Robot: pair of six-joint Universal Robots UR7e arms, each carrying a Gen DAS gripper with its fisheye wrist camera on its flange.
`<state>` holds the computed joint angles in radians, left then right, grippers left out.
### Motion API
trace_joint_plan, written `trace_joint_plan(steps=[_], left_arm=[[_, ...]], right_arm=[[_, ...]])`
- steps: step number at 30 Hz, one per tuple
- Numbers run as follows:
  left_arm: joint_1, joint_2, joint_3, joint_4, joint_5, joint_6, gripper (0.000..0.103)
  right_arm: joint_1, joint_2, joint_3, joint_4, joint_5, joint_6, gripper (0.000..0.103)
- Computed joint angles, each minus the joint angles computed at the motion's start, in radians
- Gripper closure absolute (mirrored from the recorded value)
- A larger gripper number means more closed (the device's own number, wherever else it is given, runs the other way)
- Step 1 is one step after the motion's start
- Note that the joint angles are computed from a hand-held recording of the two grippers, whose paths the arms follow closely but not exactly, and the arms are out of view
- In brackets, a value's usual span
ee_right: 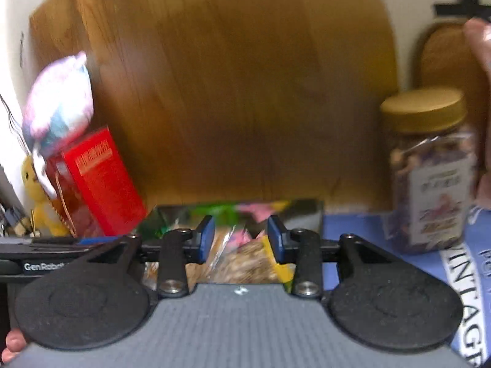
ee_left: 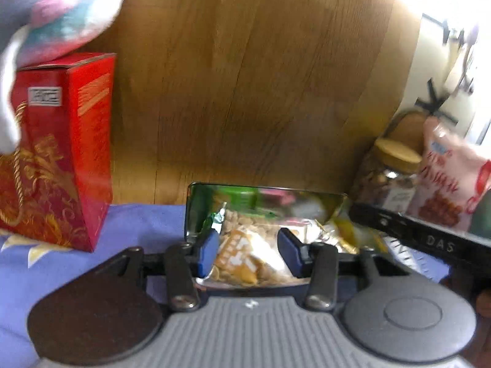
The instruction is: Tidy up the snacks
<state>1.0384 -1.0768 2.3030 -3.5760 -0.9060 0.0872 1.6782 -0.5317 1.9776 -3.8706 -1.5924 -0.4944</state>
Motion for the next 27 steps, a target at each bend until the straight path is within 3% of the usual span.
trace_joint_plan(steps=[2,6,9,14,17,19,21,23,26,27], left_arm=[[-0.023,-0.024,0.054,-0.054,0.009,-0.005,0.059],[-0.064,-0.117,0.195,-0.064,-0.025,-0.023,0.056],[-0.055,-0.190,0.240,0.098,-0.068,-0.086,0.056],[-0.001,-0.213,0.248,0.241,-0.093,-0.156,0.054],[0.082,-0.224,0.223,0.278,-0.214,-0.200,0.046],[0.127,-0.188,0.213,0.207,-0.274,-0.181,0.045],[0.138,-0.173,0.200,0.203,-0.278,-0.189,0.045],[0.134,-0.160,0.194,0.198,-0.267,-0.187,0.045],[0.114,-0.143,0.193,0.192,-0.247,-0.190,0.045],[0.115,-0.148,0.194,0.200,-0.255,-0.192,0.045]], right_arm=[[-0.017,-0.021,0.050,-0.041,0.027,0.008,0.061],[-0.085,-0.100,0.223,-0.058,0.157,0.036,0.061],[-0.153,-0.156,0.342,0.062,0.244,0.043,0.062],[-0.228,-0.159,0.425,0.191,0.273,0.120,0.064],[-0.249,-0.145,0.426,0.220,0.298,0.205,0.067],[-0.234,-0.122,0.399,0.204,0.290,0.253,0.068],[-0.215,-0.086,0.353,0.189,0.284,0.312,0.072],[-0.210,-0.078,0.334,0.190,0.292,0.333,0.074],[-0.170,-0.042,0.279,0.198,0.254,0.360,0.087],[-0.175,-0.047,0.278,0.211,0.254,0.358,0.087]])
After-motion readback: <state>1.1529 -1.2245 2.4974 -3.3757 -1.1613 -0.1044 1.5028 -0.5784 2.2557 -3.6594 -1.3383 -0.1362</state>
